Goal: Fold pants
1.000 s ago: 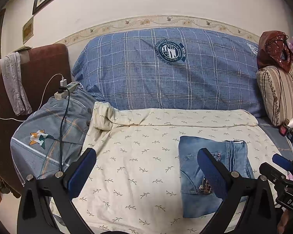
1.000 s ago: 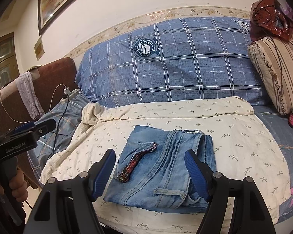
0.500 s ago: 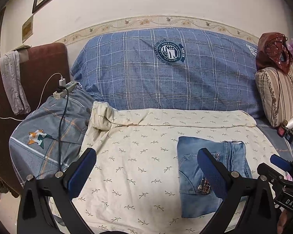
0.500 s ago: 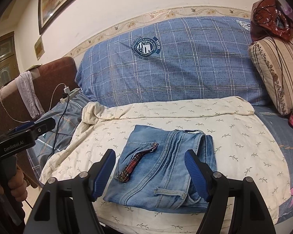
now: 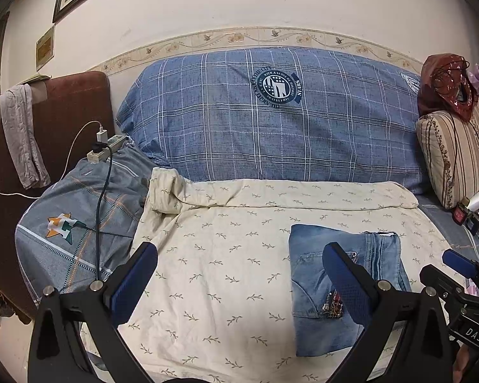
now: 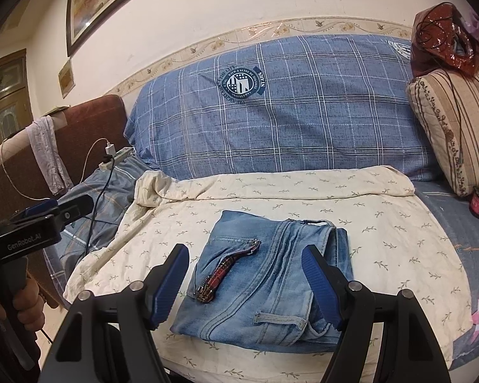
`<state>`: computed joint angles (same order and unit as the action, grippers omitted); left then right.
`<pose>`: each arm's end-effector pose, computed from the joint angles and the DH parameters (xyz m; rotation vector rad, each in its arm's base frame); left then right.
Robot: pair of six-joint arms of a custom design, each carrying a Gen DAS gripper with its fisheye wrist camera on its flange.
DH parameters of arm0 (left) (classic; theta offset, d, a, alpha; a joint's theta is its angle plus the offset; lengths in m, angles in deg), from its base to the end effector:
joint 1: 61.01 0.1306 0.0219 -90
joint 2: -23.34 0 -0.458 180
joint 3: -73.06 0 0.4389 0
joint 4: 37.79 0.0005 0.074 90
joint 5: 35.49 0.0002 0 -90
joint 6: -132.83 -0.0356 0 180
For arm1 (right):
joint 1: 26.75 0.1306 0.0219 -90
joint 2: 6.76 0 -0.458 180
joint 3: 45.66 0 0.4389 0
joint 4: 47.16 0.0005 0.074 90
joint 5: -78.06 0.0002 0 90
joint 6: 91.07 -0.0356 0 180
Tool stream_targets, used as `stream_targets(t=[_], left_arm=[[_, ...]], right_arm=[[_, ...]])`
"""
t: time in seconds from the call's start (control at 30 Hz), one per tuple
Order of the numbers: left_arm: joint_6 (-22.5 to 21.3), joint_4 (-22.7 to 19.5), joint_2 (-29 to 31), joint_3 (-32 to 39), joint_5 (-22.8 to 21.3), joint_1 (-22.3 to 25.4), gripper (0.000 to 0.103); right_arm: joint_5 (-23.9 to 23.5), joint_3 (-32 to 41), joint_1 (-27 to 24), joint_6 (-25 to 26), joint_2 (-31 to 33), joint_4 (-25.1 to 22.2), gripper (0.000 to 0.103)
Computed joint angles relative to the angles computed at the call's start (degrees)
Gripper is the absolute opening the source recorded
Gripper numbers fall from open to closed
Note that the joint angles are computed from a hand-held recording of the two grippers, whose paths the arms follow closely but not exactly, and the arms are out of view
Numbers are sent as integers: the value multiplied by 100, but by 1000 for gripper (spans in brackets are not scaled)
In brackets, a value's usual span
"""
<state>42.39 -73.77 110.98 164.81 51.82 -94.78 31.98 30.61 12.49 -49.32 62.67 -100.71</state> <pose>0.4443 -0.2957 0.5617 0.6028 2.0538 -0.2930 0.2986 0.2113 0.5390 0.4990 2.0634 -0.0354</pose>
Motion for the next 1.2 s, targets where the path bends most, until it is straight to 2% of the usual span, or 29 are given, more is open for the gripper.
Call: stream_targets(t=[0.57,1.2], left_arm=[[-91,51,-39,-41,48,-26,103],[-50,31,30,17,264,10,103]], right_arm=[[-84,-11,-38,60,6,54,77],[-180,210,-140,434,209,295,77]])
